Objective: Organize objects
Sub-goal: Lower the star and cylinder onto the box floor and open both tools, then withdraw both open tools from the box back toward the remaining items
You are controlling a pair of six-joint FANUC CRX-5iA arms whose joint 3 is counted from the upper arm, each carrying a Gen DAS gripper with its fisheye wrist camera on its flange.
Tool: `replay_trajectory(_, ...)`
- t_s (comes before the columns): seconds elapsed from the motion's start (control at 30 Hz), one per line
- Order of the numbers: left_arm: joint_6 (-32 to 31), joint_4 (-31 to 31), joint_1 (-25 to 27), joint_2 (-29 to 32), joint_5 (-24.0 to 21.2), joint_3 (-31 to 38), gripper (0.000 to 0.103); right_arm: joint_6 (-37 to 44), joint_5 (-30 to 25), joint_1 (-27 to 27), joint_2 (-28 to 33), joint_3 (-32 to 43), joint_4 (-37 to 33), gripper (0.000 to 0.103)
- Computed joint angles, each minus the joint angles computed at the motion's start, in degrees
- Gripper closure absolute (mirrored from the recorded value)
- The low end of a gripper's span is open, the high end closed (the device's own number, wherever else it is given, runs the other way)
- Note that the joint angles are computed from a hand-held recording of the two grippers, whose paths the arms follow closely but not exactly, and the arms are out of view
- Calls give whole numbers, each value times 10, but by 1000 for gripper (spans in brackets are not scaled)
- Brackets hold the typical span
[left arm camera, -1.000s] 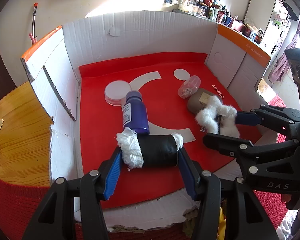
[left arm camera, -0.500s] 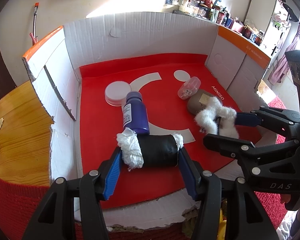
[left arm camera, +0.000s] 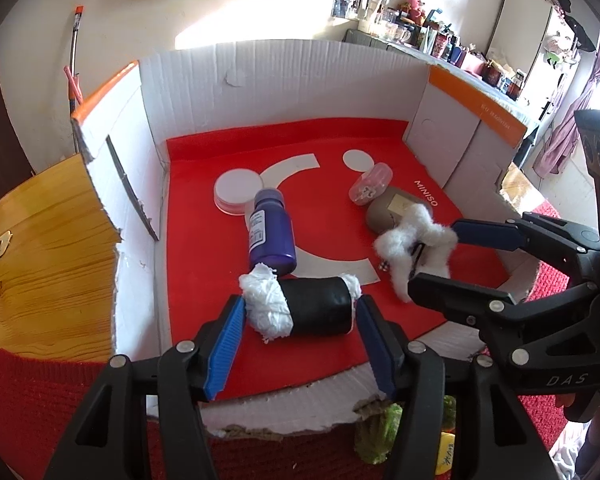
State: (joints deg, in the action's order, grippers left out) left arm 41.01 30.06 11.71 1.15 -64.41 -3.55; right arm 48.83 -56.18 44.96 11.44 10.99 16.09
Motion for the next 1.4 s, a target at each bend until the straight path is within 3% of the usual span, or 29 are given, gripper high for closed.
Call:
replay_trajectory(0.2, -4, 4, 6, -19, 24, -16, 30, -10, 7, 5, -9, -10, 11, 26)
replay_trajectory(0.3, -5, 12, 11, -20, 20, -18, 29, -19, 8, 9, -14, -18, 25, 20)
replay_trajectory(0.47, -12, 18, 15, -29, 22, -26, 29, -28, 13, 15, -24, -29, 34, 20)
replay_trajectory(0.73, -29, 42, 27, -54, 35, -50, 19, -62, 27, 34, -50, -61, 75, 14)
replay_trajectory(0.8, -35, 48, 29, -62, 39, -58, 18, -69, 30, 38, -57, -68, 83, 9)
replay_trajectory(1.4, -56, 93, 61, -101, 40, -101, 4, -140, 46, 81, -105, -131, 167, 4)
